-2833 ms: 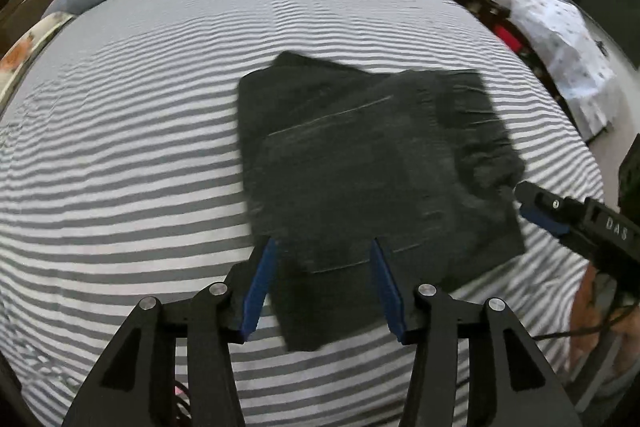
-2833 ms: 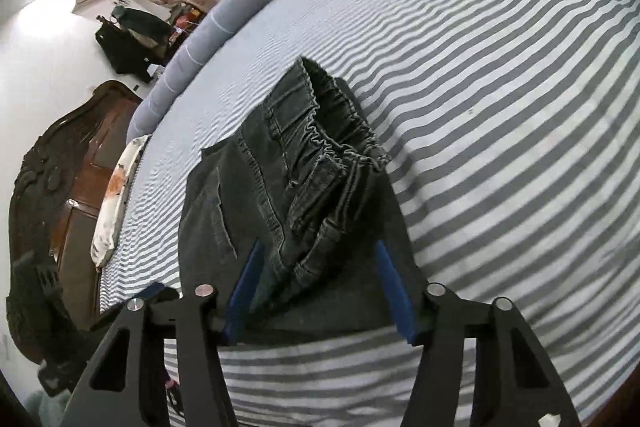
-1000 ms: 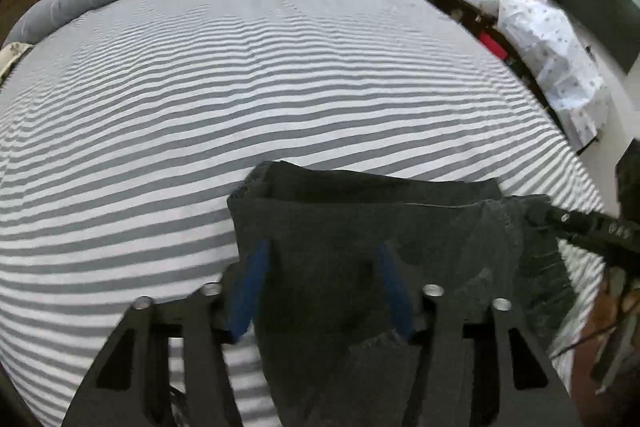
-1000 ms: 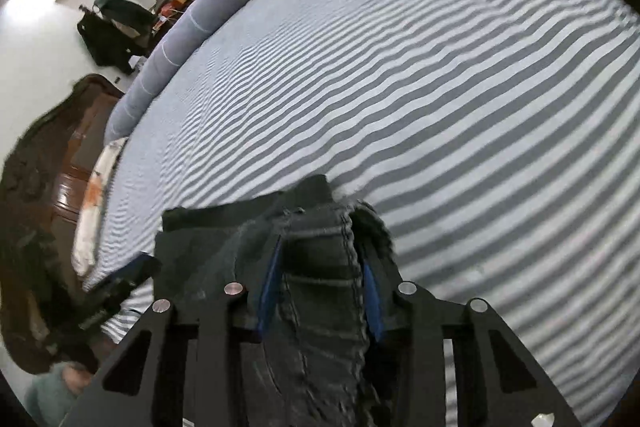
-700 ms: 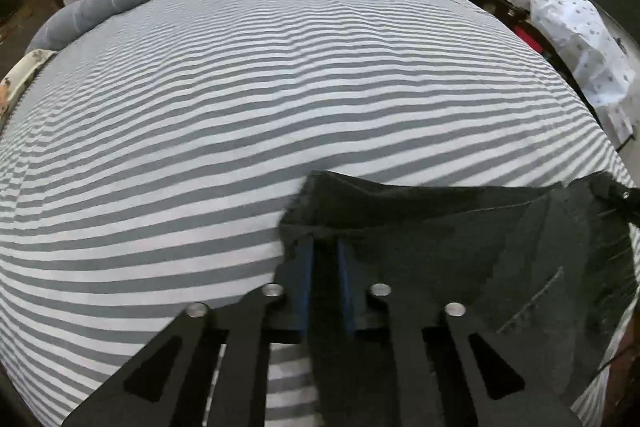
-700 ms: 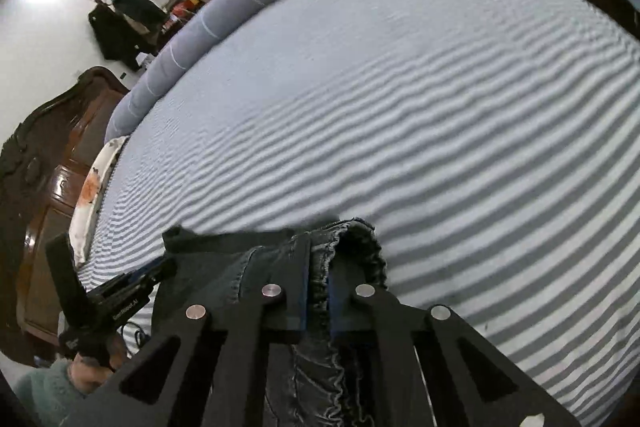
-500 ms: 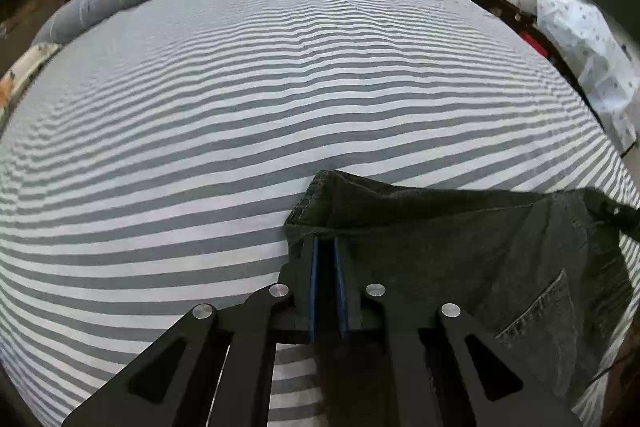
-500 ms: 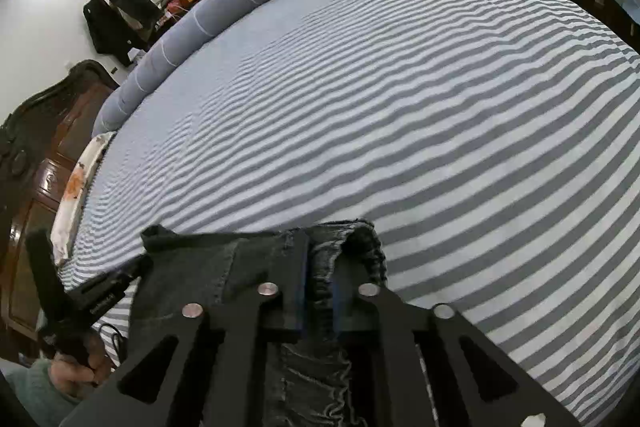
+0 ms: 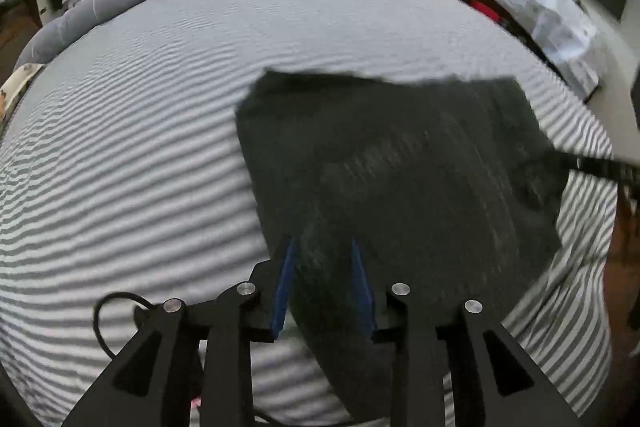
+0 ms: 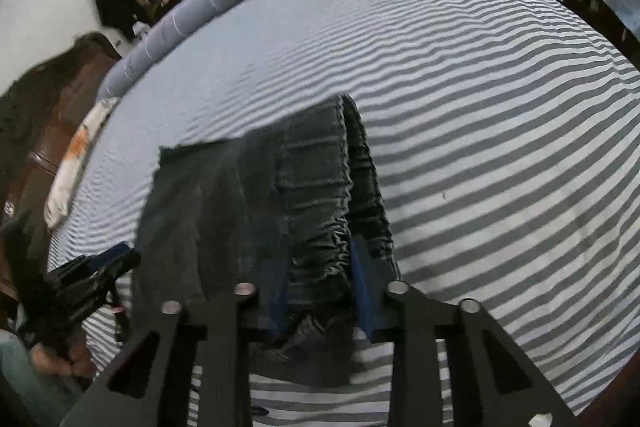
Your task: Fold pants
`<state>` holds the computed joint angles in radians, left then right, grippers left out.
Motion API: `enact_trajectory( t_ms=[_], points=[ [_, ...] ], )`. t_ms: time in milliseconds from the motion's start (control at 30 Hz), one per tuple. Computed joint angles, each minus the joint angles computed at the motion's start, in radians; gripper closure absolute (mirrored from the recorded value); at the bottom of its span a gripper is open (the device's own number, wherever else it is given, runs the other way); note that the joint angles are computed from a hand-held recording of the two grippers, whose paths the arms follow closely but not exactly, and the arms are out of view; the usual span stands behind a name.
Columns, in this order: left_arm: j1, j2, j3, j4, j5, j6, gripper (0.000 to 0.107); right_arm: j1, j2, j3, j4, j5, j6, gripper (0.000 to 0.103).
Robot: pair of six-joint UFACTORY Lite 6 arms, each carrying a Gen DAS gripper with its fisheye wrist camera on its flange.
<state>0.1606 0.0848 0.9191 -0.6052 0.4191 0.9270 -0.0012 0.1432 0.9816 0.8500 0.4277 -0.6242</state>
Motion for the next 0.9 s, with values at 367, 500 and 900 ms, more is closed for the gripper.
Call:
enact_trajectory(
  t_ms=[367,500,900],
  points=[
    [-0.008,-0.033,-0.092,-0.075,-0.048,0.102,0.076,-0.014,-0.101,-0.141,0.065,-0.056,-0.045,0.095],
    [-0.009,-0.02,-0.083,-0.076,-0.053,0.101,0.075,-0.023,-0.058,-0.125,0.118,-0.057,-0.08,0.094],
    [-0.052,-0.014,-0.057,0.11,-0.062,-0.126,0.074,0.004,-0.099,-0.132,0.034,-0.06,0.047,0.088]
  ],
)
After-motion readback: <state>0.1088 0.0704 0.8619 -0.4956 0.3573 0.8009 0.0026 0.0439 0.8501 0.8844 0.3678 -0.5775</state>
